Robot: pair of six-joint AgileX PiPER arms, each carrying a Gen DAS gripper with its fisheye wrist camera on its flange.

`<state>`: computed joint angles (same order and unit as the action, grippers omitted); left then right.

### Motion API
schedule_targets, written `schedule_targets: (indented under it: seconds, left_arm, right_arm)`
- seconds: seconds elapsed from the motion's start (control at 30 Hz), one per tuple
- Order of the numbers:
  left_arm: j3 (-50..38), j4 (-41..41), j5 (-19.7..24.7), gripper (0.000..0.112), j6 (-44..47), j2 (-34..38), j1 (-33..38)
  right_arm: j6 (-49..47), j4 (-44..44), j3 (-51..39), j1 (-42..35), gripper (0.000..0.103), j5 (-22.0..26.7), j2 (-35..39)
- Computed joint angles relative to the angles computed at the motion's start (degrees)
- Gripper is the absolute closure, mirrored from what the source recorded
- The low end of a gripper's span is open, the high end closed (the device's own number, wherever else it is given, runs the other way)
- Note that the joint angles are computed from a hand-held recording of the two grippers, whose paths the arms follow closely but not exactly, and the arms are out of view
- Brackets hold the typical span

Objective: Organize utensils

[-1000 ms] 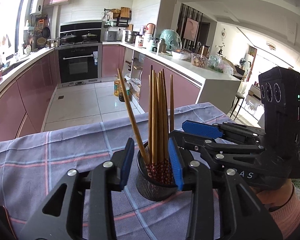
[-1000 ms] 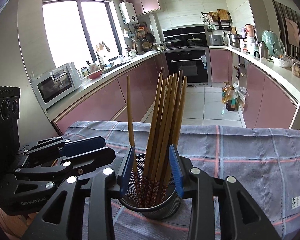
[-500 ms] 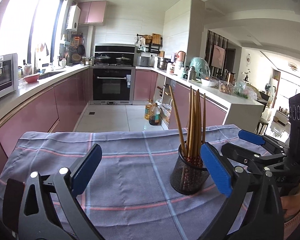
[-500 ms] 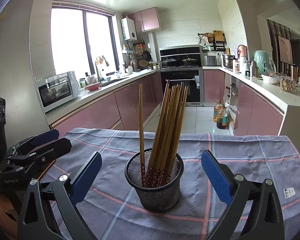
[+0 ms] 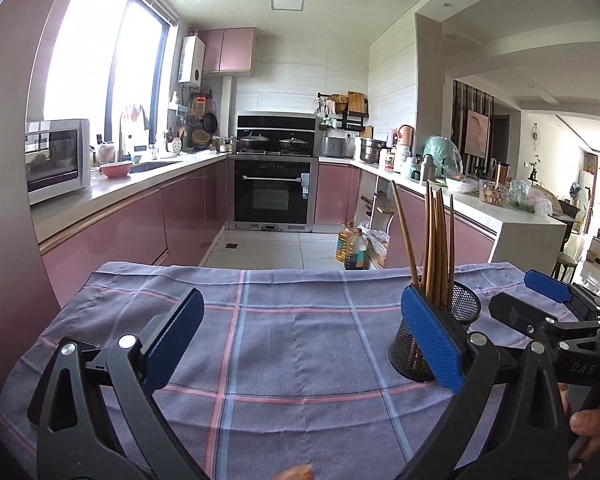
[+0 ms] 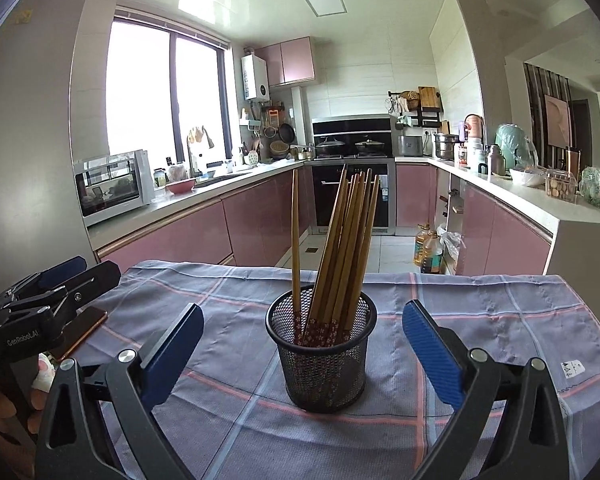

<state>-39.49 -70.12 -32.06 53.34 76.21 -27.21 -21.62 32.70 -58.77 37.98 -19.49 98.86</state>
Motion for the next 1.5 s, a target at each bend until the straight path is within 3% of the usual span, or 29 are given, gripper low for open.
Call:
schedule_targets:
  seconds: [0.27,0.6,1.5]
  left_arm:
    - [3.3,1.9,-7.8,0.015,-3.1,-1.1,-4.5]
    - [3.7,-1.2,-12.3,0.015,-2.4,-0.3,-7.7]
    - [3.1,-2.4,-14.5,0.015,-2.7,0.8,-9.1]
  right_arm:
    - [-4.3,4.4,3.1,2.8,0.007,-7.2,-1.1]
    - [-14.2,14.4,3.7,6.9,0.007,-15.6,-0.4]
    - [-19.0,20.6,2.7,8.2,0.007,-17.0,-0.2]
